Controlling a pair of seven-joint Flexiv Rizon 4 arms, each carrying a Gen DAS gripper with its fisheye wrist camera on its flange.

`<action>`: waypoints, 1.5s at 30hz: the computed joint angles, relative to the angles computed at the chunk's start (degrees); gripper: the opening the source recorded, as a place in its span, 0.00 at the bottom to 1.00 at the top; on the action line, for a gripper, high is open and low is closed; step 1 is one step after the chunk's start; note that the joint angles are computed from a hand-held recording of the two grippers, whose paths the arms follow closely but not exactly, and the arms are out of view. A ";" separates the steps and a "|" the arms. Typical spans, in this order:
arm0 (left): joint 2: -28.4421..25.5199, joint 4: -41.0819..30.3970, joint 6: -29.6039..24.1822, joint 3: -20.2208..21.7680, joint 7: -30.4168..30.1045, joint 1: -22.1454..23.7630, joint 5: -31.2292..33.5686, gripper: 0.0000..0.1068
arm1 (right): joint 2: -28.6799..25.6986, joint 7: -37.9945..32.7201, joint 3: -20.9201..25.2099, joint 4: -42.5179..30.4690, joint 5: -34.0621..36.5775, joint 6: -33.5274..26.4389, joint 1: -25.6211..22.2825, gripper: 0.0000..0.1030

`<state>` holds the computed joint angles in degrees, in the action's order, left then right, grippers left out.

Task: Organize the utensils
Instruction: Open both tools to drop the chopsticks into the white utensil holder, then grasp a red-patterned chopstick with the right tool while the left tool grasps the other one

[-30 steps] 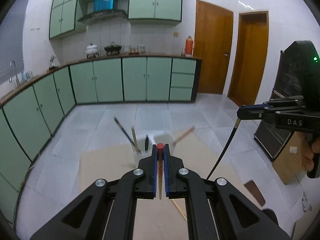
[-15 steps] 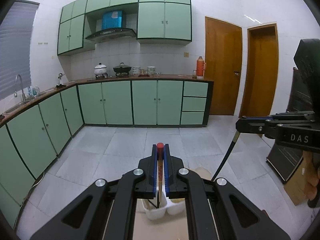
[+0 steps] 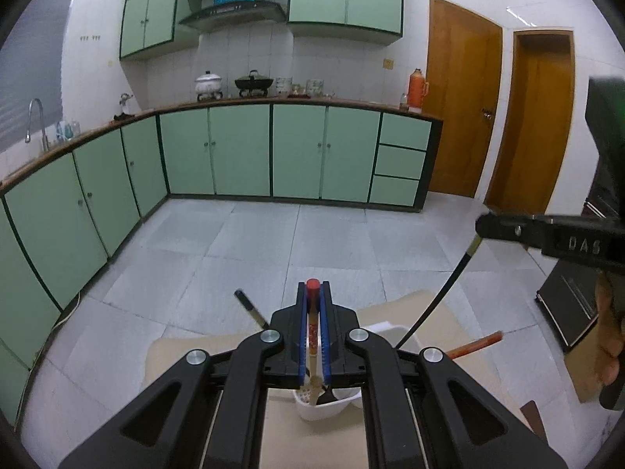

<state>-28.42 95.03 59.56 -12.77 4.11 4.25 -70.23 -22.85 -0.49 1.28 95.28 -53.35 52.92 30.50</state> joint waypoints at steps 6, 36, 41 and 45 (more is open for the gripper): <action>0.67 0.89 -1.11 0.21 0.23 0.86 0.03 0.26 | 1.07 3.84 -0.34 2.72 -2.45 0.62 0.58 0.21; 13.59 33.29 -13.13 16.82 28.85 7.32 -23.22 0.63 | -8.71 47.19 10.03 19.00 -25.09 -12.11 23.90 0.26; 14.49 35.58 -13.89 17.08 30.65 7.57 -23.16 0.63 | -8.84 46.69 8.61 19.63 -25.75 -9.76 23.21 0.21; 14.94 36.86 -14.65 17.16 30.87 7.50 -22.48 0.63 | -7.81 51.01 8.46 21.03 -25.58 -10.64 22.97 0.05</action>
<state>-13.48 131.89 44.91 4.40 34.97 11.75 -92.71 -30.66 50.52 9.75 116.31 -78.93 42.28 53.47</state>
